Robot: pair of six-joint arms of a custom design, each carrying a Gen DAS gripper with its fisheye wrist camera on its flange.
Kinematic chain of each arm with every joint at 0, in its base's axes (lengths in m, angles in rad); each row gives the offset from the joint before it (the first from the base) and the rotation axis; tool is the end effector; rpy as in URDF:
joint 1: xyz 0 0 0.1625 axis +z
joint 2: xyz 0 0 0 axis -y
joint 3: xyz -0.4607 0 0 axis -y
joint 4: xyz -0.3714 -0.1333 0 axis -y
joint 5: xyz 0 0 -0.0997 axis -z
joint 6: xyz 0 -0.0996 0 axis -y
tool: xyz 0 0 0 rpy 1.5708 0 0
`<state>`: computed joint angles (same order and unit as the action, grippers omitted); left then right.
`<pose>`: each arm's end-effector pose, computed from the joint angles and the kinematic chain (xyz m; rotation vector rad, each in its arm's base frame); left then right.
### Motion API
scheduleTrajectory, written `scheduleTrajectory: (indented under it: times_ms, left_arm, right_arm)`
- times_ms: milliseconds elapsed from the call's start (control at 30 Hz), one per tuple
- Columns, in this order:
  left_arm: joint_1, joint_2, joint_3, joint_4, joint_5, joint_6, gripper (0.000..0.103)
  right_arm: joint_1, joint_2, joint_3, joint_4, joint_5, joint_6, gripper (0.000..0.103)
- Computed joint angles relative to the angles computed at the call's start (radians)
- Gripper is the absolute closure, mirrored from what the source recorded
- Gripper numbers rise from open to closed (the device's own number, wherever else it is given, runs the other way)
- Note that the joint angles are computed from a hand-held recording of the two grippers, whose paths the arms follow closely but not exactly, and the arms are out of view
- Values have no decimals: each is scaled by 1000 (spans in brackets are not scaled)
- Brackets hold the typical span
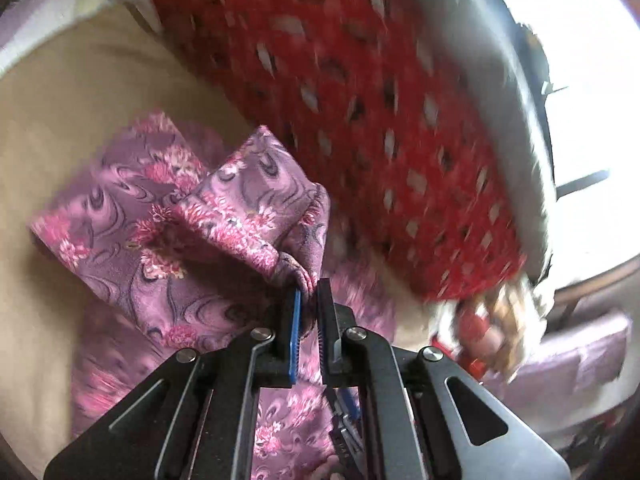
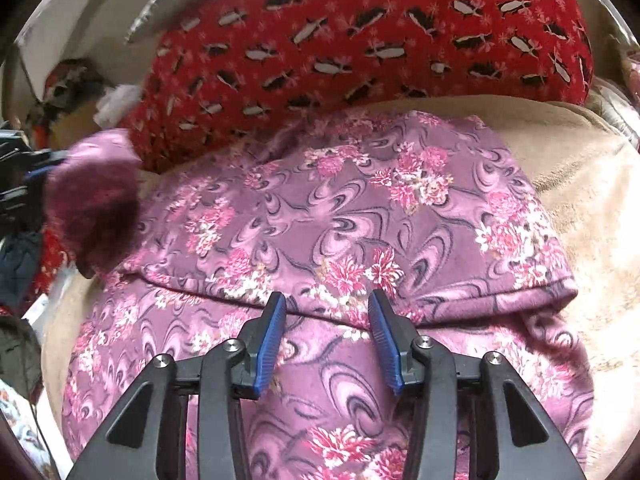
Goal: Fold small clothes
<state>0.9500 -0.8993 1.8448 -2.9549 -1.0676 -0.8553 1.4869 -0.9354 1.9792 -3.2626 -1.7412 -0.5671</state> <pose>-0.2197 -0.6190 0.1854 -0.5043 2.8607 -0.9798 0.0658 -0.6066 0.1942 0.5649 -2.6129 0.7773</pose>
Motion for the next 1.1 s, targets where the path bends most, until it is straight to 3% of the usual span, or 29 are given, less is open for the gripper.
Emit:
scheduleTrajectory:
  times_ms: [233, 367, 433, 467, 533, 600, 733, 900, 967, 1000, 1067, 1100]
  left_arm:
    - [43, 118, -24, 141, -77, -108, 97]
    - [49, 60, 79, -7, -174, -97, 89]
    - [43, 13, 143, -70, -194, -85, 73]
    - [33, -19, 189, -117, -172, -80, 63]
    - [18, -63, 251, -167, -96, -96, 56]
    - [31, -94, 302, -218, -46, -141, 56]
    - [100, -89, 325, -266, -107, -211, 57]
    - [139, -72, 354, -374, -173, -222, 56]
    - [140, -78, 358, -366, -180, -214, 57]
    - [137, -83, 359, -359, -179, -209, 56]
    - [131, -79, 353, -350, -174, -200, 56]
    - [134, -74, 343, -343, -169, -190, 56]
  right_arm:
    - [2, 8, 17, -37, 14, -50, 47]
    - [-10, -2, 14, -10, 45, -37, 46]
    - [-6, -8, 2, 25, 35, -22, 47]
    - [8, -7, -10, 46, 4, -14, 47]
    - [48, 0, -31, 61, -48, -4, 45]
    - [76, -3, -30, 67, -8, -20, 45]
    - [176, 45, -50, 75, -18, -99, 40]
    - [275, 188, -121, 51, -181, -199, 40]
    - [296, 258, -183, 76, -286, -210, 45]
    - [296, 275, -200, 91, -308, -219, 56]
    - [285, 269, -195, 74, -276, -245, 71]
    - [274, 242, -185, 87, -232, -224, 85]
